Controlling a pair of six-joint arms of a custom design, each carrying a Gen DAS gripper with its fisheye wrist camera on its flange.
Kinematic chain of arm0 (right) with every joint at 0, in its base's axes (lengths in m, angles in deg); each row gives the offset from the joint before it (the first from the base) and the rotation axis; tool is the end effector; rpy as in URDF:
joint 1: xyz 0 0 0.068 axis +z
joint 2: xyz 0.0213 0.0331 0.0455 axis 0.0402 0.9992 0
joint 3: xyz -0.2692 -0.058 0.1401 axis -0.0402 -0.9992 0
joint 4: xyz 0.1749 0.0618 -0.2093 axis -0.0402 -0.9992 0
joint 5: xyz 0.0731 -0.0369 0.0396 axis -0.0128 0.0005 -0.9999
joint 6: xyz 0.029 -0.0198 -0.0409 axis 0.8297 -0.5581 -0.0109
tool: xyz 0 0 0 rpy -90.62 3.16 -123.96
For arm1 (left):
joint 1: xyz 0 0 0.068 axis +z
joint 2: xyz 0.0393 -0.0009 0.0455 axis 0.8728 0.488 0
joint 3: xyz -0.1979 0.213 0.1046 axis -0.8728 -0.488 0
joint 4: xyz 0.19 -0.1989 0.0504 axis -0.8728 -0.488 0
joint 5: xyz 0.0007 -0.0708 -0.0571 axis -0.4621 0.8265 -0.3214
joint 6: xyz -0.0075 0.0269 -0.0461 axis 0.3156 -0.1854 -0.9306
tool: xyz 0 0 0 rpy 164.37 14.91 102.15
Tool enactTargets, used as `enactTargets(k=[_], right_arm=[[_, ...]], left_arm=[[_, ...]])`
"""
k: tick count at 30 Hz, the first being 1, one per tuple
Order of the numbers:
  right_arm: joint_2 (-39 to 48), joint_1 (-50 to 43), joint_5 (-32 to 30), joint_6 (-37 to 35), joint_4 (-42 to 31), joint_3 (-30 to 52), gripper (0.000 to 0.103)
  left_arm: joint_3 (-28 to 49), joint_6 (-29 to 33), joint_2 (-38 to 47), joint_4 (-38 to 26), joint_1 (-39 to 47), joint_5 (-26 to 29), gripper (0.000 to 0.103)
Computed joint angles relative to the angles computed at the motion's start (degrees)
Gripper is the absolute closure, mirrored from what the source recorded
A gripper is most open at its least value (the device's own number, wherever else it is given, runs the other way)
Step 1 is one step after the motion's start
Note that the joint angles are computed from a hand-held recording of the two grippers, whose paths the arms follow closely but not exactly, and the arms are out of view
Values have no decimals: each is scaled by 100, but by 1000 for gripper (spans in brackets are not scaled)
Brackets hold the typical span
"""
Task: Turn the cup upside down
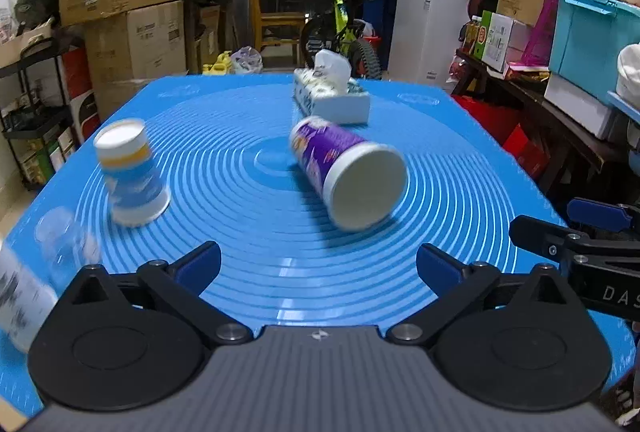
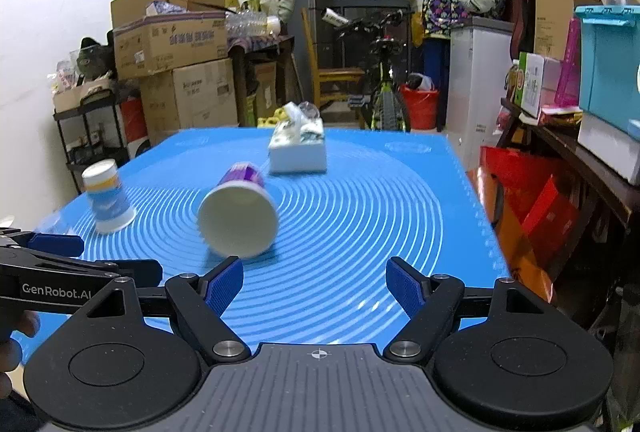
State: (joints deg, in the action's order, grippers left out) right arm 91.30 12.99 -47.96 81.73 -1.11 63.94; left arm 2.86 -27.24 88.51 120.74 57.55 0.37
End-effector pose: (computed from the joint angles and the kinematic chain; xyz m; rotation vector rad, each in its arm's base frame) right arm 0.3099 0.0687 0.0591 -0.4503 2.0283 0.3599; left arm 0.2756 -0.0093 0.0725 -0.2379 2.1779 0.0629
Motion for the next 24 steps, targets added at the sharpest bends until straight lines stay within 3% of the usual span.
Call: enactTargets(k=[8, 12, 18, 21, 24], right_arm=[[25, -125, -32, -73, -786, 862, 22], [181, -218, -103, -63, -953, 1146, 22], [416, -367, -196, -27, -1092, 1375, 21], [526, -406, -203, -25, -1143, 1473, 22], [611, -430, -213, -23, -1158, 1537, 21]], left_arm=[[1349, -93, 390, -857, 39, -138, 1], [2411, -251, 772, -1896, 89, -119, 0], [3592, -570, 1503, -2792, 96, -577, 1], [4090, -676, 1753, -3487, 221, -318, 1], [4190, -719, 1830, -3660, 293, 38, 5]])
